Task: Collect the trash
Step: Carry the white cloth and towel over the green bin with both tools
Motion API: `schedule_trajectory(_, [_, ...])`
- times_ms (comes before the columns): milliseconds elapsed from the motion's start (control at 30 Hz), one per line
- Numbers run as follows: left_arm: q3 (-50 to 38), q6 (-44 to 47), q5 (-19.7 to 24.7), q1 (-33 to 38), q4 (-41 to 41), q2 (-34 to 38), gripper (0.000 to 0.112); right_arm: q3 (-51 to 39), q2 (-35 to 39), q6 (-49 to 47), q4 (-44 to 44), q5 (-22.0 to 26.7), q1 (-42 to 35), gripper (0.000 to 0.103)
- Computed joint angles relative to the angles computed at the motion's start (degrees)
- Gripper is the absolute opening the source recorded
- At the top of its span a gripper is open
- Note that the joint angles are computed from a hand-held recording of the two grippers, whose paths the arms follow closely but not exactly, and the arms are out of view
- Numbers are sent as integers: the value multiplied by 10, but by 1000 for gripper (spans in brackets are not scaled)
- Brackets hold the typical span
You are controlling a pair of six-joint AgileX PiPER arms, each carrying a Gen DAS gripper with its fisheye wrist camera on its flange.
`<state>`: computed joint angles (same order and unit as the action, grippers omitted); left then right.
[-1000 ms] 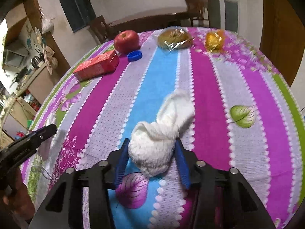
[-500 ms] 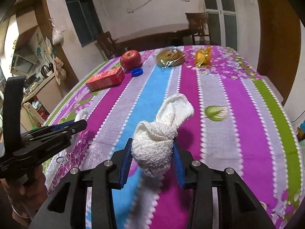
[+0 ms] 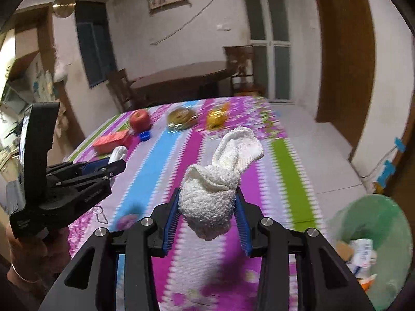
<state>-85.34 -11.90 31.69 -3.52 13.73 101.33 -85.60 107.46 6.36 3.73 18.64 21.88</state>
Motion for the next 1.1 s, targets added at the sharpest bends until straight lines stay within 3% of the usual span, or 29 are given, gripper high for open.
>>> schedule_trajectory(233, [-87, -29, 29, -105, 51, 48, 23, 75, -79, -11, -6, -2, -91, 41])
schedule_trajectory(433, [-171, -21, 57, -175, 60, 100, 23, 121, -128, -94, 62, 8, -185, 41])
schedule_trajectory(700, [-259, 16, 86, -237, 44, 161, 23, 164, -171, -187, 119, 37, -302, 41])
schedule_trajectory(1100, [-409, 111, 161, -290, -33, 267, 23, 179, -174, -203, 105, 71, -385, 41])
